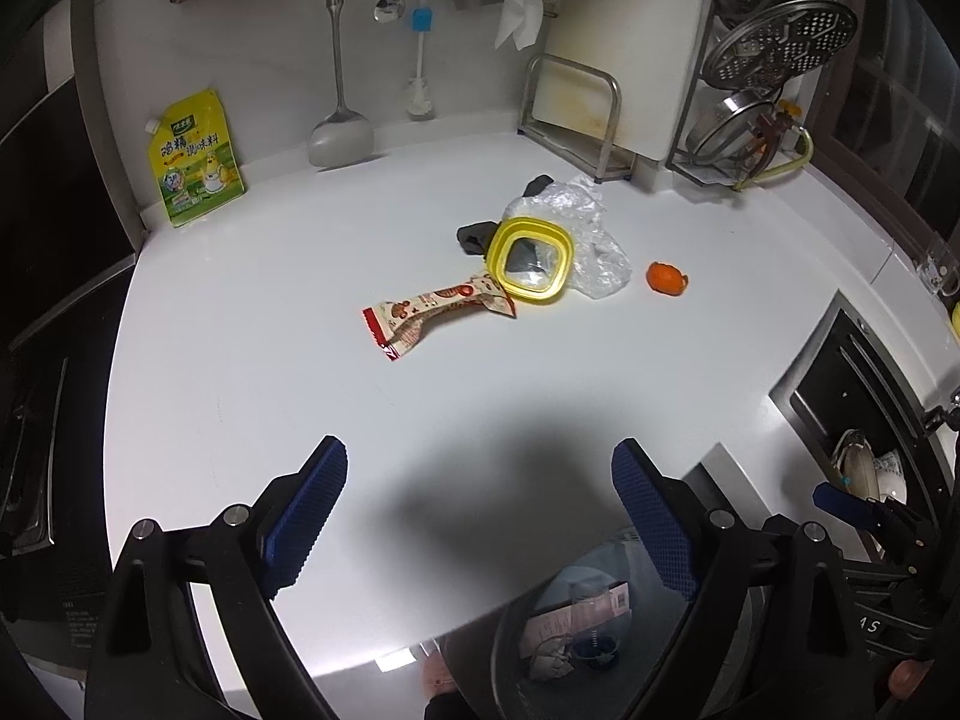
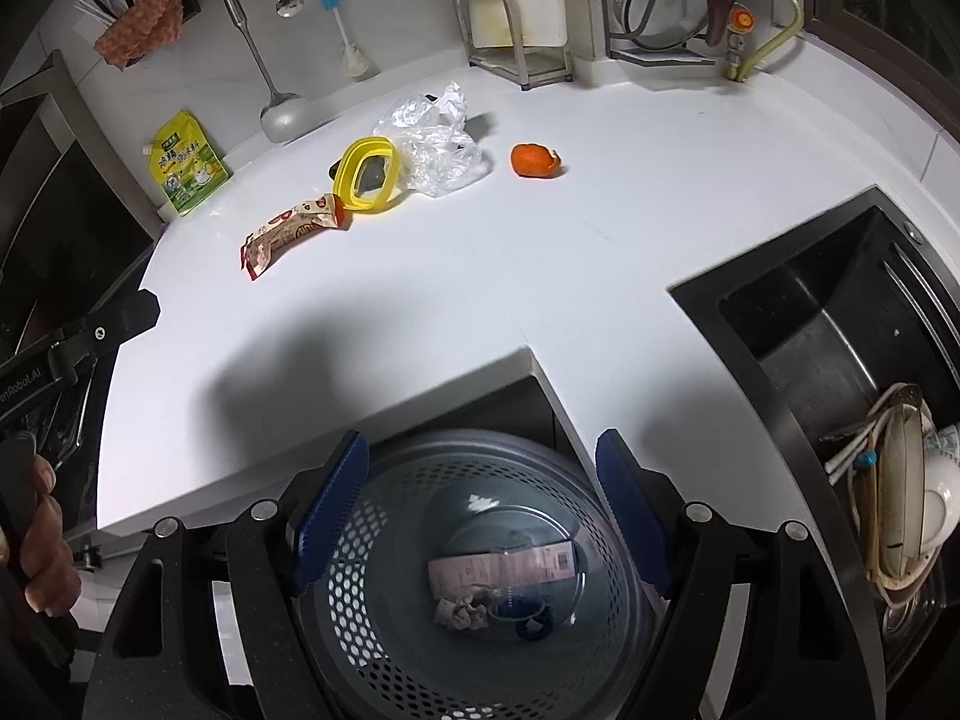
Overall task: Collect trash
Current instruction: 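Lift both open tools out of the bin toward the counter, then grasp the red-and-white snack wrapper with the left tool while the right tool approaches the orange peel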
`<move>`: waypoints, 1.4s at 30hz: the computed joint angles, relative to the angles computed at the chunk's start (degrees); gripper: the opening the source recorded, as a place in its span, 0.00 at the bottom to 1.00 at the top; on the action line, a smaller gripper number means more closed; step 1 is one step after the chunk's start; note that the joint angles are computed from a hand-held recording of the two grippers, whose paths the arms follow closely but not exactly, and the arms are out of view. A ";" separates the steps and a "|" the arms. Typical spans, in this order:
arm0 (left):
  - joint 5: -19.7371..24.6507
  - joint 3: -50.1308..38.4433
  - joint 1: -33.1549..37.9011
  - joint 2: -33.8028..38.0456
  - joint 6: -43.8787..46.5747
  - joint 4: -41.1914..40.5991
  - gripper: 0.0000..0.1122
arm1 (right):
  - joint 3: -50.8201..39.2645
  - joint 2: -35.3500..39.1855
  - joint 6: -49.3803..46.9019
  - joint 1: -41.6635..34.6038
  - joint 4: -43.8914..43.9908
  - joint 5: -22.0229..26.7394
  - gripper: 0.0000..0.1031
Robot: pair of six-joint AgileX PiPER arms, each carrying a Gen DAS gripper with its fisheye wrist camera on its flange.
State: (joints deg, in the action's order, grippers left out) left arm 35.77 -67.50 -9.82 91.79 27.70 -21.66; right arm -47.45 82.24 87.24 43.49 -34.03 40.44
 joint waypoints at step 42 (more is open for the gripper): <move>5.57 -39.60 1.22 37.84 20.61 -5.90 0.79 | -11.40 13.12 -3.16 -16.33 5.28 -6.74 0.72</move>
